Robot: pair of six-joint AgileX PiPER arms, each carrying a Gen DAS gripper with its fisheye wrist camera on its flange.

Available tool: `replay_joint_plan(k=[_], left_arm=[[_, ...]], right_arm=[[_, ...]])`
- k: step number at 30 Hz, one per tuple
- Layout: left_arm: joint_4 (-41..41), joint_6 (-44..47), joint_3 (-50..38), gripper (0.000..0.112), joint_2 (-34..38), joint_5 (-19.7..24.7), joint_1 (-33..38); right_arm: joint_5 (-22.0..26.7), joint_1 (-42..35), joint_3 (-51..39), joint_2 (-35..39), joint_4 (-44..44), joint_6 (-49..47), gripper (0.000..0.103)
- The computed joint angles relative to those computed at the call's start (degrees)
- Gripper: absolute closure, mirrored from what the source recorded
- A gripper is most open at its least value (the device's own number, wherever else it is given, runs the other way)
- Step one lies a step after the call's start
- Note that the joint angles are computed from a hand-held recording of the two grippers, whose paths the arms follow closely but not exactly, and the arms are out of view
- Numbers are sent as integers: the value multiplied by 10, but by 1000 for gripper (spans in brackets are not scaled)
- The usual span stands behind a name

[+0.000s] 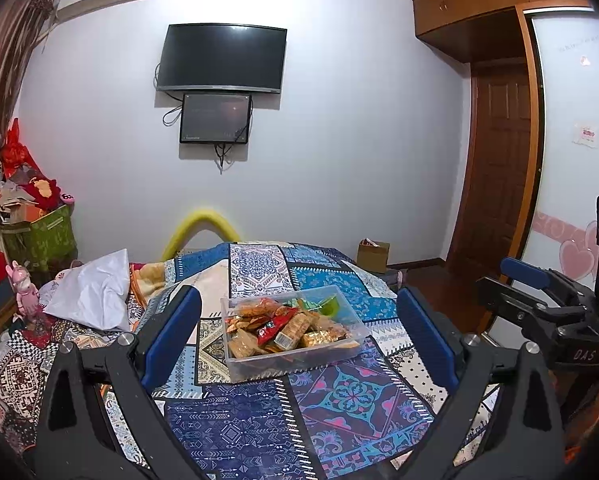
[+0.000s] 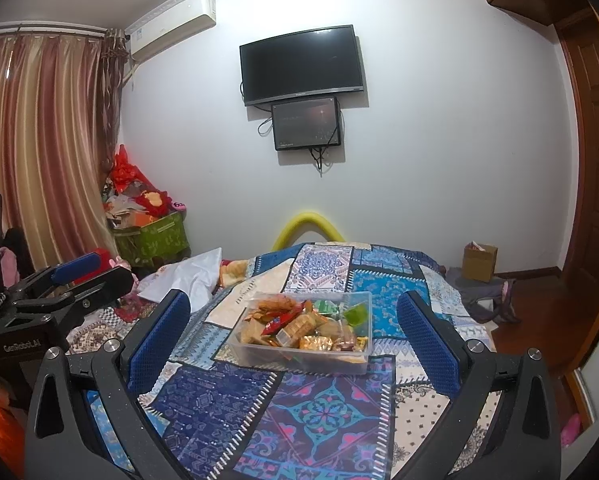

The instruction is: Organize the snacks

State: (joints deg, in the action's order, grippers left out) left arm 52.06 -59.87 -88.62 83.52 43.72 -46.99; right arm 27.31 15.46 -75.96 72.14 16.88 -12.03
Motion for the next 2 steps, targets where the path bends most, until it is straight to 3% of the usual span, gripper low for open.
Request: replay_joint_plan(k=[2], left_arm=[[-8,6,-2,13,3,0,2]], right_arm=[[1,-4,2,0,9,-10,0]])
